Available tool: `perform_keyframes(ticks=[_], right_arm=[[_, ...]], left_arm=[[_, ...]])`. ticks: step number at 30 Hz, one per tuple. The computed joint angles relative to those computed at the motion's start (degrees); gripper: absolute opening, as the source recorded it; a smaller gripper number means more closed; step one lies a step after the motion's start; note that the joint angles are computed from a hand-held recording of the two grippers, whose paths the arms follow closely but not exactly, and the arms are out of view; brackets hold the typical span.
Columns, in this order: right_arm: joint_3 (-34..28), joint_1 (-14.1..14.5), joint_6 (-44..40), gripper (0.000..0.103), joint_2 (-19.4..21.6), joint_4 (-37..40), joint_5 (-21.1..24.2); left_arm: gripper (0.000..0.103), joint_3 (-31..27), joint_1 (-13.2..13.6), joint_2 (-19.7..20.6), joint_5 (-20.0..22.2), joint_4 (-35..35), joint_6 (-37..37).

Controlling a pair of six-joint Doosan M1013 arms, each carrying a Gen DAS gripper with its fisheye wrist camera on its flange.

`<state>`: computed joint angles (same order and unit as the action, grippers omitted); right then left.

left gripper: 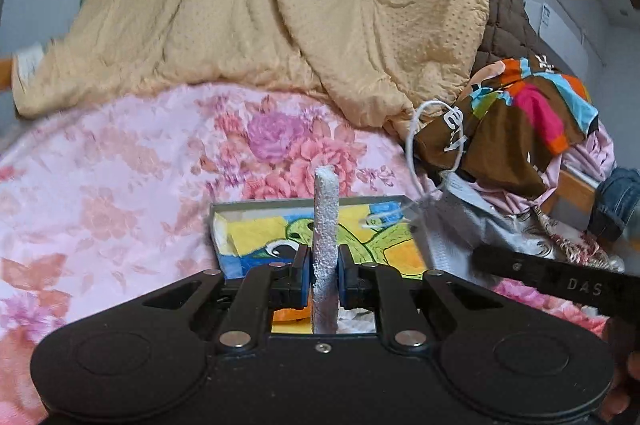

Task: Organize soft objects
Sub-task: 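Lift and carry the foam strip with the left tool while the right tool carries the mask to the tray, then drop the foam strip from the left tool while the right tool drops the mask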

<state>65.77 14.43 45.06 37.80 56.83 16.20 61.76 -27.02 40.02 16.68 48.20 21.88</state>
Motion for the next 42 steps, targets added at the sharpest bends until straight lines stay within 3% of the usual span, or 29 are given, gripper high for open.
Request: perform_keyframes(ticks=[2, 8, 14, 22, 30, 34, 42], right_arm=[[-1.8, 0.2, 3.0, 0.015, 1.2, -2.1, 1.0], [-7.4, 0.5, 11.1, 0.015, 4.8, -8.6, 5.9], [-11.1, 0.8, 21.0, 0.016, 7.1, -17.4, 10.0], [-13.4, 1.4, 29.5, 0.019, 8.3, -27.0, 11.6], [-13.4, 2.4, 35.8, 0.033, 8.2, -38.9, 9.8], [-13.0, 2.8, 38.5, 0.037, 8.0, -43.5, 8.8], [-12.9, 2.6, 39.9, 0.049, 7.8, -44.5, 8.8]], left_arm=[[0.014, -1.1, 1.0, 0.9, -0.9, -11.4, 10.0], [0.014, -4.8, 2.8, 3.6, 0.6, -35.5, 30.6], [0.014, -8.6, 4.1, 6.1, 4.6, -52.5, 44.2], [0.014, -13.0, 4.4, 8.4, 12.5, -52.5, 41.7], [0.021, -15.3, 3.9, 9.4, 17.3, -47.7, 39.3], [0.032, -15.5, 3.5, 9.3, 18.0, -43.4, 35.9], [0.052, -14.7, 2.9, 8.7, 17.5, -36.8, 30.8]])
